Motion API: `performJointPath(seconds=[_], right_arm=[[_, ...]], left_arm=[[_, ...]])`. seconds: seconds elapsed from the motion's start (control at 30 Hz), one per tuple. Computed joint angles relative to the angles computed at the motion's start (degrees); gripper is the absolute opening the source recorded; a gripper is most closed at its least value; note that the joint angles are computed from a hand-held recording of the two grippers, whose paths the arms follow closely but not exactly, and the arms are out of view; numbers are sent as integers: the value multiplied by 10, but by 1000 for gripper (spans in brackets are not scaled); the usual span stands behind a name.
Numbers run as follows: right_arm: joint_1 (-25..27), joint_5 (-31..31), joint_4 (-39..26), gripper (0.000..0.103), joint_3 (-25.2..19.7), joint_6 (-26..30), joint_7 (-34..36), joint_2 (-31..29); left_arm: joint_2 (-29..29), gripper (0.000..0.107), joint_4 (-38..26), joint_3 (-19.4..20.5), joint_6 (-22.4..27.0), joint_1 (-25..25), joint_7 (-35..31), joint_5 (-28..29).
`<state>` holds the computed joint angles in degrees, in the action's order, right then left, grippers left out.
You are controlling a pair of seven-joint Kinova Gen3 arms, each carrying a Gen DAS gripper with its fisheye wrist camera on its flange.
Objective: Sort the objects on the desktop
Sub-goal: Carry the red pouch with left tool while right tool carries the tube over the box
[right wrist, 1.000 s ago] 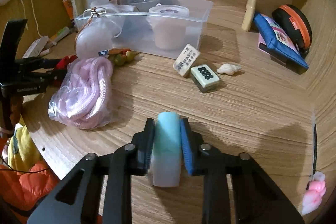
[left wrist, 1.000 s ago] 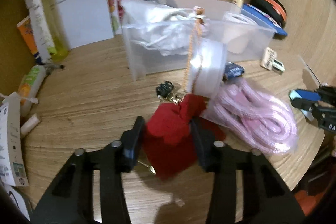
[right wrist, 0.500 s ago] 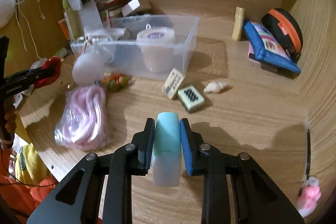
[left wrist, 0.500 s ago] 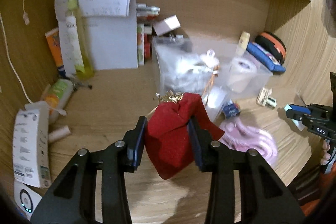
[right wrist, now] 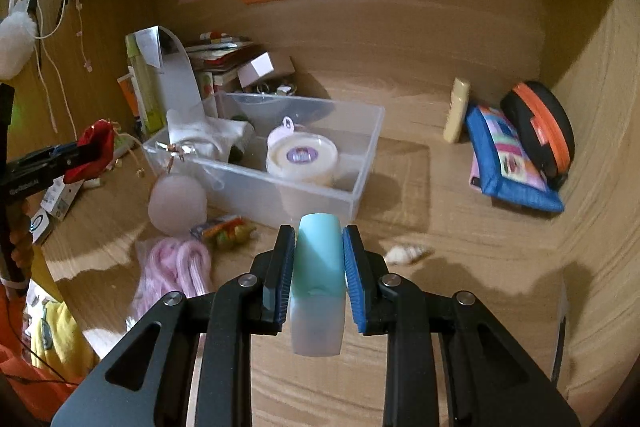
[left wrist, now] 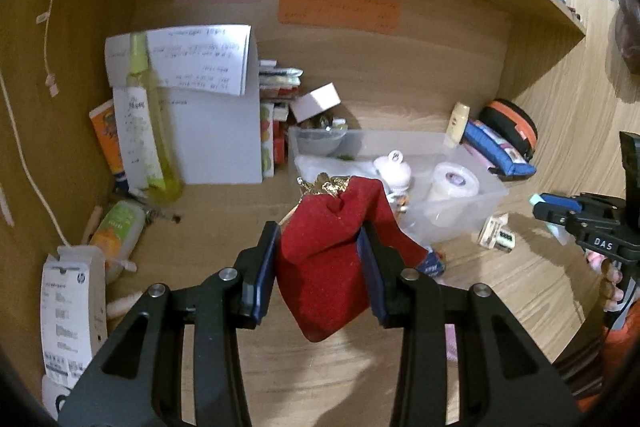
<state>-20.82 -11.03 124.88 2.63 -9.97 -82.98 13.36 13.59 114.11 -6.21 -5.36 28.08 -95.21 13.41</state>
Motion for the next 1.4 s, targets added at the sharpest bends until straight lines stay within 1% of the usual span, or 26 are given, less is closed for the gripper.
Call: performJointPath(seconds=[0.1,0.13,0.2,0.23,0.3,0.4,0.47,0.5,0.6,0.67,0.77,0.83,0.87,0.97,1.0,1.07,1.17,1.27,1.33,1.4], right_arm=[[-25,-14,-14,22,23,6,17,3],[-29,-17,-21,22,28,8,20,6],[-24,-15,-33,22,23,15,19,10],[-21,-13,-38,22,21,18,18,12],[-32,-15,-51,22,32,25,20,18],[-30,-7,-70,22,31,38,13,28],[-34,-1,-84,22,35,45,9,37],[-33,3,-88,22,35,47,5,40],[-26,15,-106,22,33,57,-8,53],[-19,24,-121,22,31,69,-19,62],[-13,39,-143,22,32,88,-35,74],[-18,49,-162,22,44,104,-46,84],[-17,56,-171,22,46,111,-51,88],[-29,81,-201,22,68,136,-75,105],[-21,84,-212,22,61,145,-76,109],[11,93,-234,22,30,163,-76,119],[16,115,-255,22,25,176,-92,129],[38,126,-277,22,-1,193,-92,140],[23,137,-293,22,14,205,-103,151],[22,147,-311,22,13,220,-107,162]], left_arm=[[2,39,-8,32,-3,-29,6,-16],[3,39,-11,35,-3,-32,6,-19],[6,39,-17,48,-5,-43,10,-27],[8,39,-22,68,-5,-61,16,-37],[13,39,-32,96,-4,-87,26,-54],[23,39,-48,120,-3,-109,38,-75],[33,39,-63,147,4,-132,47,-94],[36,39,-68,153,6,-136,51,-99],[57,39,-101,162,26,-141,53,-115],[68,39,-118,176,37,-150,53,-124],[91,39,-149,207,59,-172,48,-133],[109,39,-174,226,79,-183,40,-135],[116,39,-185,229,88,-183,35,-134],[139,39,-224,208,118,-159,27,-130],[147,39,-237,204,129,-154,24,-128],[161,39,-260,207,151,-154,14,-121],[180,39,-294,195,181,-139,5,-114],[196,39,-315,198,200,-135,-10,-105],[206,39,-329,189,211,-124,-14,-103],[214,39,-341,188,224,-120,-20,-99]])
